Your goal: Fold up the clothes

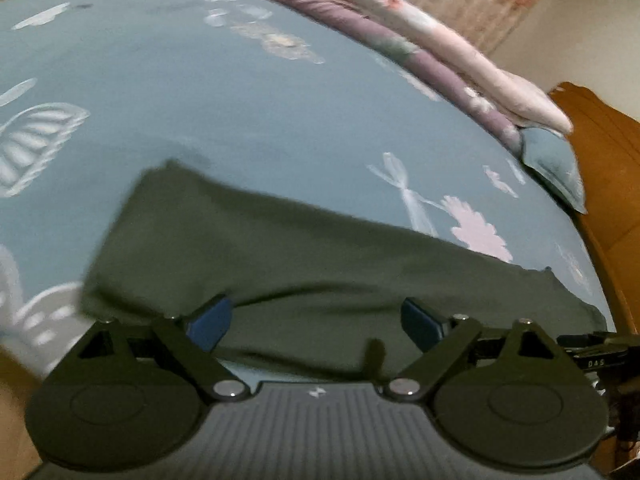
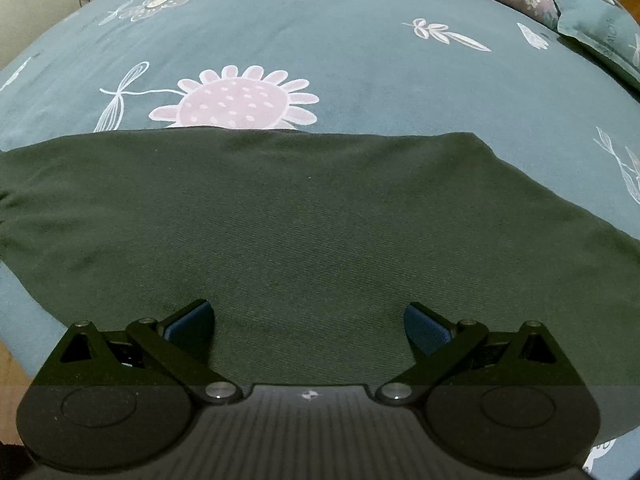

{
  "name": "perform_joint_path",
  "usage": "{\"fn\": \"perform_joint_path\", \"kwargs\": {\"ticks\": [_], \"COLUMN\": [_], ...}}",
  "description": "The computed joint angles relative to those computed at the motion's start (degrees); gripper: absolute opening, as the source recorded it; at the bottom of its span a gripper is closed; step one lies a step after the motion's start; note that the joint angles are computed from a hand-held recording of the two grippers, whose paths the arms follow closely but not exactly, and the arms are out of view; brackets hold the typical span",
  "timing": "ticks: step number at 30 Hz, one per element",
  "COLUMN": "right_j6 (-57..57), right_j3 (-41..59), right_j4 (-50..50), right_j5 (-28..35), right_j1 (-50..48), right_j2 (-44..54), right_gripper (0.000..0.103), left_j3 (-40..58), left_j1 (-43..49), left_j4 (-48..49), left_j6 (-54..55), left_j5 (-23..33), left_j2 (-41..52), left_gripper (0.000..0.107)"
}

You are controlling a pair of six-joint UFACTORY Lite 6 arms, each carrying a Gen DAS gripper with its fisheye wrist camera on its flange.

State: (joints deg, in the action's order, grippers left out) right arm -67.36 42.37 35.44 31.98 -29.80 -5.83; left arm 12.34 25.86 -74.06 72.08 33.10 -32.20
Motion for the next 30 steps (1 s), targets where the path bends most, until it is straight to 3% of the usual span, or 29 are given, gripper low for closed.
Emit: {"fn": "perform_joint_path", "kwargs": {"ticks": [3, 7, 10, 13, 17, 22, 26, 28, 30], "right_j6": [-0.15, -0.64, -1.37, -1.98, -1.17, -1.04, -0.44, -0.28, -0.54], "right_j3": [0.06, -0.39, -0.75, -1.03, -0.82, -0.62, -0.88, -1.06, -1.47], "right_j4": [0.10, 0.55, 1.18, 1.78, 1.27, 1.09, 0.79, 0.89, 1.31], "right_j5": [-0.06, -0.40, -0.52, -0.73, -0.88, -1.12, -1.48, -1.73, -1.97], "right_j1": [0.04, 0.07, -0.11, -0.19, 0.17, 0.29, 0.46, 0.58, 0.52], "right_j2": [0.14, -0.20, -0.47, -0.60, -0.34, -0.05, -0.37, -0.48, -0.83], "right_gripper": [0.103, 0.103, 0.103, 0.103, 0.103, 0.103, 0.103, 0.103, 0.103], "left_j3": [1.72, 3.70, 3.54, 1.75, 4.61, 10.87, 15.74, 16.54, 18.33], "left_j1": [0.68, -5.22, -7.45, 1.41, 5.09, -3.52, -8.49, -5.48, -5.12], "left_j4": [8.59, -5.69, -6.36, 2.95, 6.06, -11.73, -21.11, -24.00, -22.14], "left_j6": [-9.10, 3.07, 2.47, -4.28, -6.12, 10.13, 20.18, 24.65, 21.56], "left_j5": [1.45, 0.37, -6.95, -3.21, 0.49, 1.15, -7.00, -6.48, -11.14], "left_j2": [-2.69, 4.34, 6.45, 1.80, 1.87, 15.03, 25.30, 26.58, 26.71], "left_gripper": [0.091, 0.092, 0.092, 0.091, 0.091, 0.092, 0.091, 0.092, 0.091]}}
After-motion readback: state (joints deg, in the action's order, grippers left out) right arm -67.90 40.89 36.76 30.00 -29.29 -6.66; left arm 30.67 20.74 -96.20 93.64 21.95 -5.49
